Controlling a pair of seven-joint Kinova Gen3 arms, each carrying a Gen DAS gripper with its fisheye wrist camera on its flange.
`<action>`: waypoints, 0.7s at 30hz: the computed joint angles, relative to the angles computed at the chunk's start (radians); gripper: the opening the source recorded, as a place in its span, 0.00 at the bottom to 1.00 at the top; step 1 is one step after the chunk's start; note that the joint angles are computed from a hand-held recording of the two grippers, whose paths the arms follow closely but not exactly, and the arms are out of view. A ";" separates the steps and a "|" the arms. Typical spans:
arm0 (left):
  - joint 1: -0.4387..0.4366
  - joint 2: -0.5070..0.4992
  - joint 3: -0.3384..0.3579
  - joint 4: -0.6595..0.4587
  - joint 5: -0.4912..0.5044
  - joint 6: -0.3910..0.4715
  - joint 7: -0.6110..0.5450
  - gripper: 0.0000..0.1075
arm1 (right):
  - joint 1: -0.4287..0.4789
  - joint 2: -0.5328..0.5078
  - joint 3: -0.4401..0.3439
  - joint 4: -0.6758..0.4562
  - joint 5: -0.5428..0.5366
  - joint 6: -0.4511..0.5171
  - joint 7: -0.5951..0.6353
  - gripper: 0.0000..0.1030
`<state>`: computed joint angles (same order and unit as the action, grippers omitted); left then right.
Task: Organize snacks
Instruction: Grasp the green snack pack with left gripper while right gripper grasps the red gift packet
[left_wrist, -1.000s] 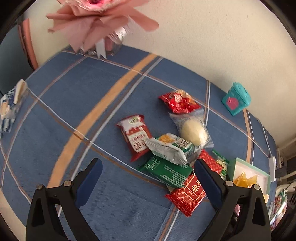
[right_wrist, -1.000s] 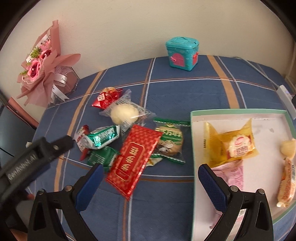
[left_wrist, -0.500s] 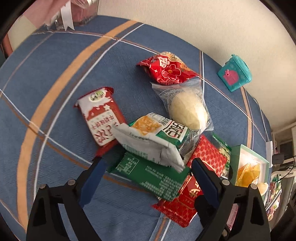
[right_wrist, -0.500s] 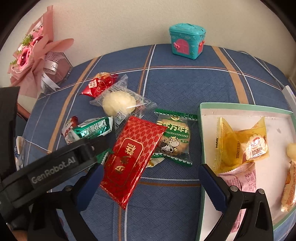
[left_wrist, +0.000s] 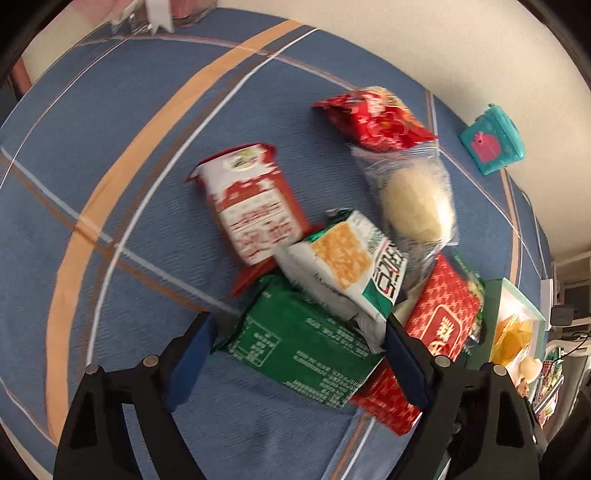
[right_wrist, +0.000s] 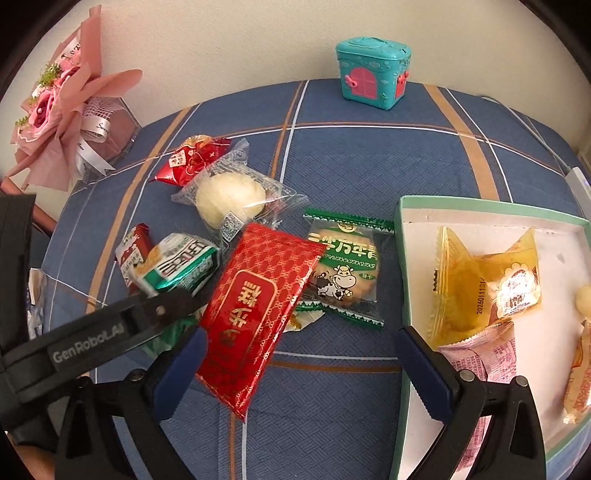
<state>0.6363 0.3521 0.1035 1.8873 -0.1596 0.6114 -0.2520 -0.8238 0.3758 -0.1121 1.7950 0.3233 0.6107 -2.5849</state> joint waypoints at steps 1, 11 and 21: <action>0.000 -0.004 -0.001 0.006 0.002 0.004 0.003 0.83 | -0.003 0.001 0.001 -0.002 0.003 0.003 -0.002 1.00; -0.012 -0.077 -0.011 0.126 -0.009 -0.055 0.099 0.83 | -0.065 0.022 0.020 -0.042 0.071 0.037 -0.072 0.94; -0.100 -0.124 0.020 0.209 0.042 -0.136 0.046 0.83 | -0.132 0.108 0.032 -0.147 0.128 0.123 -0.095 0.90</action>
<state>0.5365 0.2276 0.1231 2.0961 -0.1176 0.4758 -0.2060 -0.9558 0.4837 -0.0796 1.6481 0.4517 0.7340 -2.6801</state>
